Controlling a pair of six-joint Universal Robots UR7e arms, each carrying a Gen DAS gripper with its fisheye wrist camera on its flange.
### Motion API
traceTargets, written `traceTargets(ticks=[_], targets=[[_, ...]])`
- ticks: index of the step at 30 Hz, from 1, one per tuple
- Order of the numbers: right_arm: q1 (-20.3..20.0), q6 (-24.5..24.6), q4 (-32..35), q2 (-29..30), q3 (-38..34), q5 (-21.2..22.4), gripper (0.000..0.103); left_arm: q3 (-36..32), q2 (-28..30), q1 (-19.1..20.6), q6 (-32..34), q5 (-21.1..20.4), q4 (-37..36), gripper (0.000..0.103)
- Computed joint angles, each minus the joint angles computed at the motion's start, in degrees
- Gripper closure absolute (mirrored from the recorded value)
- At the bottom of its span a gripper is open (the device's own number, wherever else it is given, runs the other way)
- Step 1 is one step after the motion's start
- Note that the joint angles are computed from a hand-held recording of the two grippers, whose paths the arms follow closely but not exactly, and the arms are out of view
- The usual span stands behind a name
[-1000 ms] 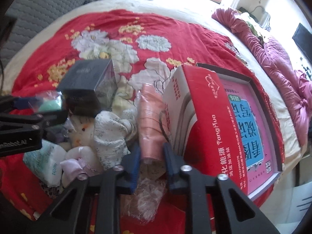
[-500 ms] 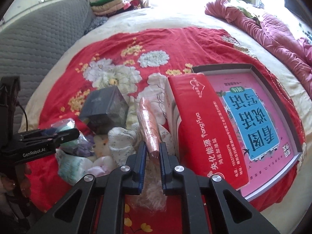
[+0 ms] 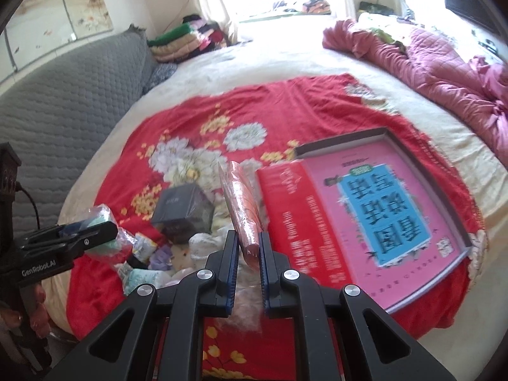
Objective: Organize soft objects
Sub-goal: 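Carry both items to the pink tray while the right tool releases the pink item inside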
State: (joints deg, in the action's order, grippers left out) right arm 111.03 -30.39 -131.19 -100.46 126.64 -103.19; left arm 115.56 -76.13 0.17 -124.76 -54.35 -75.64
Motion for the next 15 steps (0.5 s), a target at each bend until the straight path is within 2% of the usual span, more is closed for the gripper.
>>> traceTargets(ticks=[8, 15], targets=[[-5.83, -0.85, -0.57, -2.78, -4.65, 0.64, 0.091, -7.94, 8.74, 4.46, 10.44, 6.41, -5.69, 0.055], [-12.43, -2.7, -0.9, -2.72, -8.9, 1.44, 0.091, -12.25, 15.93, 9.37, 20.81, 8.39, -15.81, 0.055]])
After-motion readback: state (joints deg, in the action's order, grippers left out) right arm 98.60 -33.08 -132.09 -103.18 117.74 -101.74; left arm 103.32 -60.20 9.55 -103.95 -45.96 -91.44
